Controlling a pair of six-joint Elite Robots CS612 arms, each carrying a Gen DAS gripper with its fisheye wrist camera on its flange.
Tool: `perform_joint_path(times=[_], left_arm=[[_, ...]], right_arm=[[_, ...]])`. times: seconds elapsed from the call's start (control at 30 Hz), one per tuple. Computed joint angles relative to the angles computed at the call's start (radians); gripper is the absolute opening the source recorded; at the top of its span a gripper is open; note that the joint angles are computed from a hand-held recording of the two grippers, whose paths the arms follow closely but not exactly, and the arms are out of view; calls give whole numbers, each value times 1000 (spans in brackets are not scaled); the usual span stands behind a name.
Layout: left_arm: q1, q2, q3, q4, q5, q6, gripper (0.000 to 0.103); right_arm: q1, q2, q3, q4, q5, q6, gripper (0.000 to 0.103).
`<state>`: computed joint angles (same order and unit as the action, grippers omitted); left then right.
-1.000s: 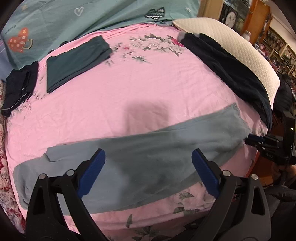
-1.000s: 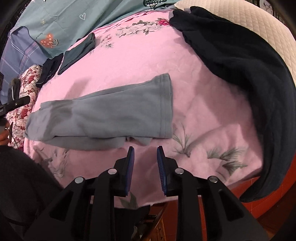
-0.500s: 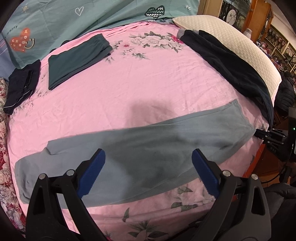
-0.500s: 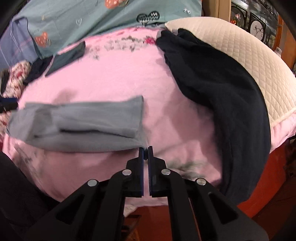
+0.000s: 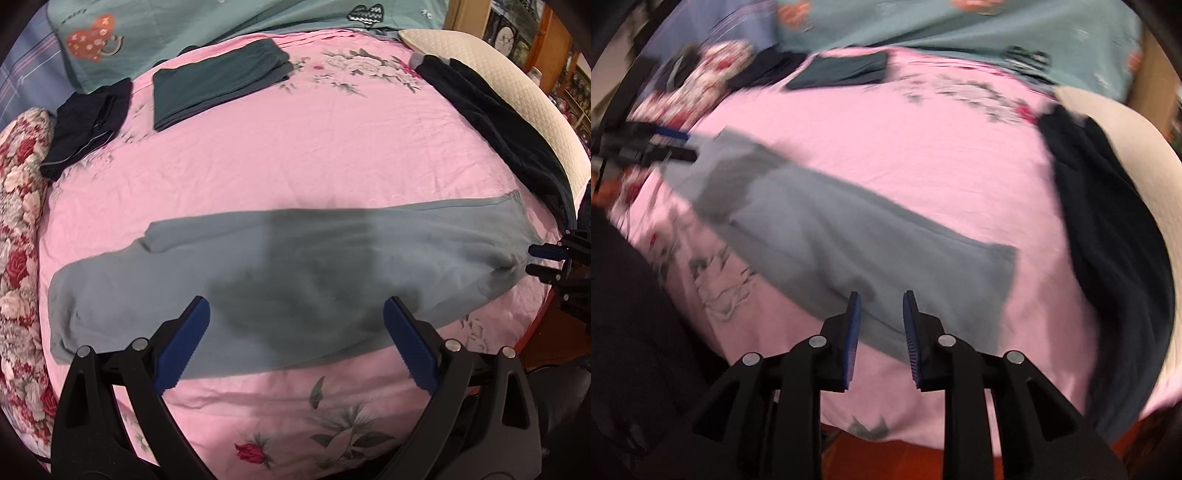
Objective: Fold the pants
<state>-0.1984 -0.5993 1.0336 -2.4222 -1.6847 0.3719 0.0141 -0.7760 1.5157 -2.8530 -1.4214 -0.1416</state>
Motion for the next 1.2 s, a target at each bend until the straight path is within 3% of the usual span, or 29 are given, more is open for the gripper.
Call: perform_joint_path(times=[0.07,0.13,0.2,0.27,0.3,0.47,0.57,0.67,0.73,0.87,0.93,1.1,1.2], left_arm=[[5,-5,12,-10,16,-9,96],[9,-9,22,-16,47,-26,96],[14,-10,24,-9,69,-52,96],[18,-11,26,2,83,-72,96],[21,-14,28,5,87,-76,96],[27,-27,51,-18,115,-51,97],[29,-20,44,9,145,-68,97],[37,-18,41,14,130,-78,97],[42,-13,32,27,102,-82,97],[45,9,-5,68,45,-23,97],[49,14,-18,87,19,15,97],[67,23,-39,119,-22,97,97],[78,37,-65,156,-41,124,97]], right_arm=[[11,12,-26,43,0,-106,24],[24,27,-52,73,-34,-192,34],[35,43,-69,65,-82,-255,36],[38,58,-84,71,-110,-285,26],[37,61,-95,98,-106,-295,6],[27,14,-37,41,-119,-345,3],[30,7,-20,88,-183,-396,3],[29,11,-16,114,-195,-370,3],[27,1,-26,120,-162,-262,5],[-12,7,-33,12,231,150,13],[-8,53,-58,-72,355,347,14],[28,143,-120,-195,409,663,14],[48,177,-151,-252,368,810,19]])
